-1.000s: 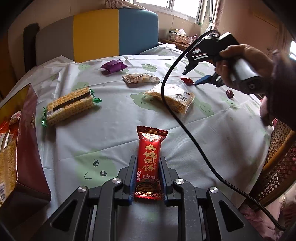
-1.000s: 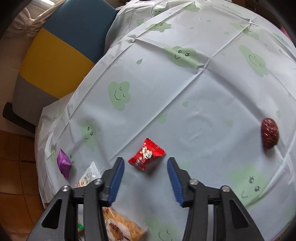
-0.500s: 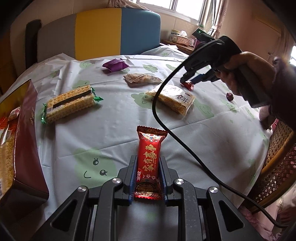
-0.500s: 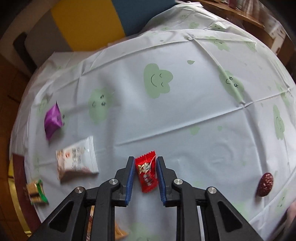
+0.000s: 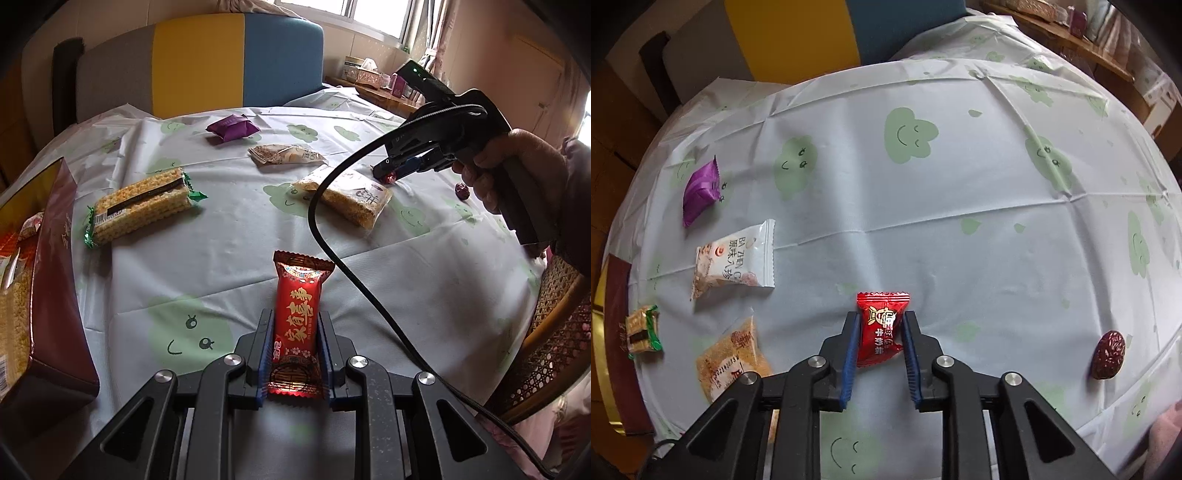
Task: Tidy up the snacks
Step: 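Drop the red candy bar into the gold box with the left gripper while the right holds the candy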
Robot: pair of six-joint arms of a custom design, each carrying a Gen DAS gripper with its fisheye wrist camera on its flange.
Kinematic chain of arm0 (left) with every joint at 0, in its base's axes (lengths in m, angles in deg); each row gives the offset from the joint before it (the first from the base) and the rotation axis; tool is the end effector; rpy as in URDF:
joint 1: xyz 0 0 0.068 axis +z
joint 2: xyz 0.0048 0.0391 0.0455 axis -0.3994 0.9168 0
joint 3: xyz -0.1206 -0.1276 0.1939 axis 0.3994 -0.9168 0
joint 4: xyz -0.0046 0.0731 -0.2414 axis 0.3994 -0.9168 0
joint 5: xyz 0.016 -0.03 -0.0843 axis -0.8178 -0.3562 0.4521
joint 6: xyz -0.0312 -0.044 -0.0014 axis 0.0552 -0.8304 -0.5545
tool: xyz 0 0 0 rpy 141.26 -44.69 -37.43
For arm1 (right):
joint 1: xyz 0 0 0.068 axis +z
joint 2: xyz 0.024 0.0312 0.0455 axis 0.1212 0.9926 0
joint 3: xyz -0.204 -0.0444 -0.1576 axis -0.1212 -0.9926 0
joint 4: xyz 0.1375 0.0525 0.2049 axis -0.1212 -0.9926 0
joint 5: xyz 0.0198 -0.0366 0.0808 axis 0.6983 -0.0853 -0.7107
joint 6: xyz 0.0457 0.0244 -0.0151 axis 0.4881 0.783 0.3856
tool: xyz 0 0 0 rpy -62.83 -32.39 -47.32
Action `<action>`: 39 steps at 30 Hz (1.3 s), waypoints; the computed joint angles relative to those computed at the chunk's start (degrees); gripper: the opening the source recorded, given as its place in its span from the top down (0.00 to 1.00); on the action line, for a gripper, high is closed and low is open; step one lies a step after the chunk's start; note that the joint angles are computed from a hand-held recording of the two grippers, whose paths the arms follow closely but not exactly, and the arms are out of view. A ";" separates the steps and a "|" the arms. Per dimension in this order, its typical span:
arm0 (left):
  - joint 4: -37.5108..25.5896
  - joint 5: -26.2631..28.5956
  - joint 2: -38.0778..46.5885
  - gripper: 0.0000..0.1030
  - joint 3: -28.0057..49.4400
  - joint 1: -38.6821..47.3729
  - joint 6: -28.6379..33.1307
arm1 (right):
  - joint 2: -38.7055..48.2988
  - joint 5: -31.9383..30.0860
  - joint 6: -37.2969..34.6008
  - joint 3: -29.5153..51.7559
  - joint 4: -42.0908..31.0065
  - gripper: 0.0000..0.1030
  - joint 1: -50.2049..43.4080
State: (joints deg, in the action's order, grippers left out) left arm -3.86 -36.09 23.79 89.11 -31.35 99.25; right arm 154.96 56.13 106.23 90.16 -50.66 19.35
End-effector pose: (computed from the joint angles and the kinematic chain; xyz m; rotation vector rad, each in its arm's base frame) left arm 0.2381 -0.0422 0.1888 0.4910 2.4694 -0.3280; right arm 0.3992 0.0880 0.2058 0.1932 2.8120 0.1497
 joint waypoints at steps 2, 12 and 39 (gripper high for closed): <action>-0.28 -0.89 -0.02 0.78 0.25 -0.48 -0.10 | -0.16 1.42 -0.93 -0.22 -0.17 0.79 0.68; -4.43 -0.93 -3.51 0.79 2.18 1.59 -0.75 | 2.50 3.51 -3.03 2.07 0.12 0.79 1.29; -19.74 12.55 21.35 0.79 36.47 39.22 -13.31 | 2.46 11.84 -5.22 3.72 -2.49 0.79 6.88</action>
